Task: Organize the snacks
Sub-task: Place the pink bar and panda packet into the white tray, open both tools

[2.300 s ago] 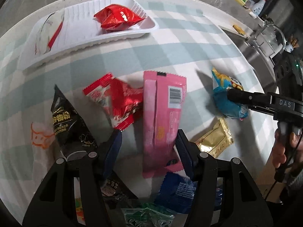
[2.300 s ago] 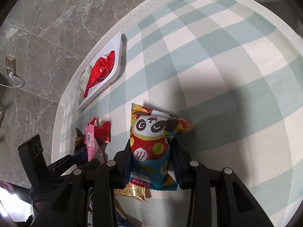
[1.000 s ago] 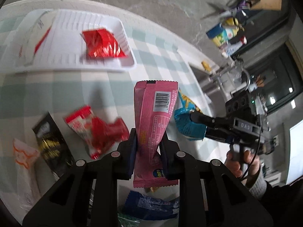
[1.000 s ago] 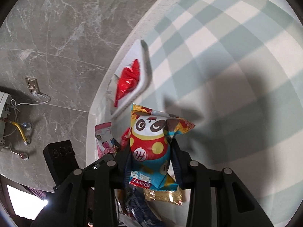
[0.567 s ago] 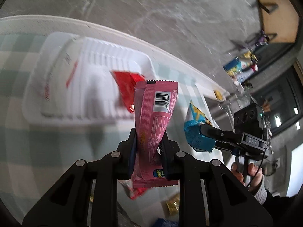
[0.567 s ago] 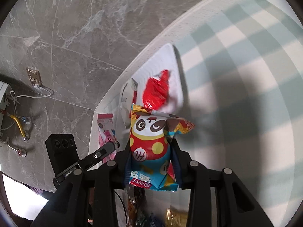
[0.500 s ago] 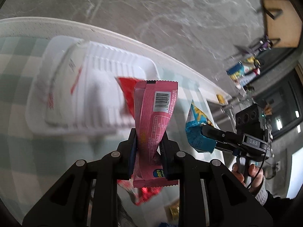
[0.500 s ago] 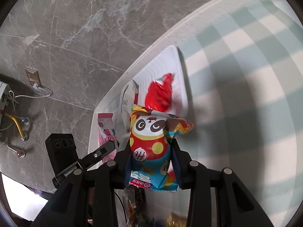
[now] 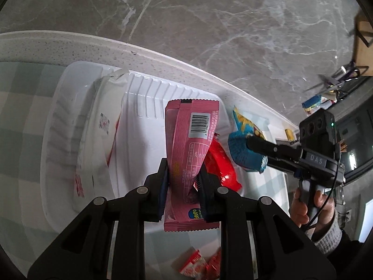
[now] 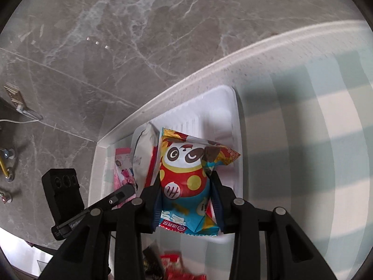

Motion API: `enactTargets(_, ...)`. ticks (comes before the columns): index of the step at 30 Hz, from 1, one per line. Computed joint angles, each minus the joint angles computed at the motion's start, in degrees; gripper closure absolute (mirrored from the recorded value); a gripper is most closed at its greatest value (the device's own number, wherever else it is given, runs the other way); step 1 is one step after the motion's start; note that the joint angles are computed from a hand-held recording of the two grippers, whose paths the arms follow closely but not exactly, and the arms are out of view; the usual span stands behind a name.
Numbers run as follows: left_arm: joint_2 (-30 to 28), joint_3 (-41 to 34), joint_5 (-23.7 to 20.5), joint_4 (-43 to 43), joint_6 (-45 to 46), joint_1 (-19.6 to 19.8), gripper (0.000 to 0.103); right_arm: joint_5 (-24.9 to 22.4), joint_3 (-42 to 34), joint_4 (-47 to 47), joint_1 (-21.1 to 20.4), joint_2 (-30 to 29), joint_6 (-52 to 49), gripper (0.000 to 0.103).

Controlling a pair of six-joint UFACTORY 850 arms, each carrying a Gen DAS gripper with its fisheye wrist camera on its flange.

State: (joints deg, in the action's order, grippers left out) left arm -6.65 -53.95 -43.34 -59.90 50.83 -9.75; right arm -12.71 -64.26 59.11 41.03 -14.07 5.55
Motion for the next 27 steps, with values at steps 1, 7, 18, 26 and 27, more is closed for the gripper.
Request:
enactTargets(1,-0.7,-0.5,0.5,0.1,-0.1,-0.2,0.083,-0.4,-0.8,-1.1,-0.4,-0.9,0.5,0.064)
enactTargets(7,-3.6,-1.8,4.5,1.2,-0.6,-1.3,0.082,-1.8,-4.1,-9.4,-1.5,-4.1,5.3,0.064)
enactTargets(18,-3.4,-1.2,10.3,4.7,-3.2,-4.0,0.053,-4.0,-8.1,-40.2,-0.2,-5.6,29.2,0.047)
enactTargets(26,3.6,3.3,10.8,4.8,-3.7,-3.8,0.052,-2.1,-6.0,-51.3,1.9,-1.9,40.4,0.044)
enactTargets(27,5.1,4.3,10.6,5.0,-3.7,-3.6,0.051,-1.9,-5.6,-52.8,2.2,-1.3,42.1,0.044)
